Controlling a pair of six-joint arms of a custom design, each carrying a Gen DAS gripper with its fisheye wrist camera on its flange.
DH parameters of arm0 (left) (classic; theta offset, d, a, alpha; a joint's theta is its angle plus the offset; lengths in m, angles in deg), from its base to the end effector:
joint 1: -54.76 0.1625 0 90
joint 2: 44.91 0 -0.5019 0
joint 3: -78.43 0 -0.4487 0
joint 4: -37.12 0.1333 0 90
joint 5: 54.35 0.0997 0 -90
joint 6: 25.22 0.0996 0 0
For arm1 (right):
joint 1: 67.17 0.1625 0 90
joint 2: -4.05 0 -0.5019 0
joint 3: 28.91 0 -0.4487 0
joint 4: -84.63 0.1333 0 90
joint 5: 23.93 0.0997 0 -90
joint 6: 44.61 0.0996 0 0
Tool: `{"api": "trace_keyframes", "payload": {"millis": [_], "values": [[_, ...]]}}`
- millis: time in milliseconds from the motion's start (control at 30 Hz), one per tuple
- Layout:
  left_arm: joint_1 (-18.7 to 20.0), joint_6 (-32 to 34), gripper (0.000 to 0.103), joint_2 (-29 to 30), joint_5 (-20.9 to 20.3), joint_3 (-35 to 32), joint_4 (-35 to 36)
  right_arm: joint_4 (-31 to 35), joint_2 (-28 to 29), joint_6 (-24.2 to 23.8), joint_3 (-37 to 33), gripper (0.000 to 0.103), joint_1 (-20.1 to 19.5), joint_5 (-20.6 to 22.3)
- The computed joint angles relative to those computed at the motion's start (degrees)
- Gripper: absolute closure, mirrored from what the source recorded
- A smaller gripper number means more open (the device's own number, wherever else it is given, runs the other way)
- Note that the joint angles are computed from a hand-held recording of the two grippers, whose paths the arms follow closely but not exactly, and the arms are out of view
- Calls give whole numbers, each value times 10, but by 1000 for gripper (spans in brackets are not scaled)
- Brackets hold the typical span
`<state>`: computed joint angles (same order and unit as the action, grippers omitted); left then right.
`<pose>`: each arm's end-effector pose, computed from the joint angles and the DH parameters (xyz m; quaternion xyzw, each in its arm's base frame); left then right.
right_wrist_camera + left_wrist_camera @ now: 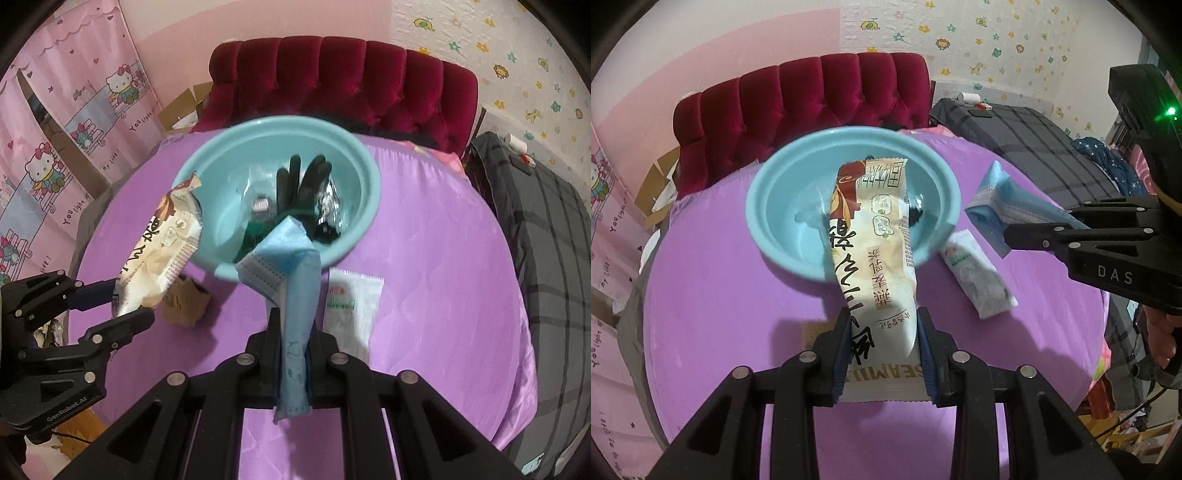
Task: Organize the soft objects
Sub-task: 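Carry the mask packet and Seamild packet with both grippers over the basin, then open both grippers to drop the two packets into the basin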
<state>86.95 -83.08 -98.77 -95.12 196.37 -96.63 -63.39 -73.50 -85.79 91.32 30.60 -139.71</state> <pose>-0.3653 -0.4766 0.0686 0.0731 0.8949 -0.2616 0.3541 0.1646 -0.5407 0.2883 0.3731 -0.8916 0.0611 0.2492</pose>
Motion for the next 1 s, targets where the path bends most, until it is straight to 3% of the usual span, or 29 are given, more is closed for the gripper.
{"api": "trace_keyframes", "payload": {"millis": [533,1000], "values": [[64,134,67,1,17,-45,-69,0,84,45,-75,92,17,15],[116,197,67,23,17,-70,-108,-20,162,82,-129,91,4,12]]}}
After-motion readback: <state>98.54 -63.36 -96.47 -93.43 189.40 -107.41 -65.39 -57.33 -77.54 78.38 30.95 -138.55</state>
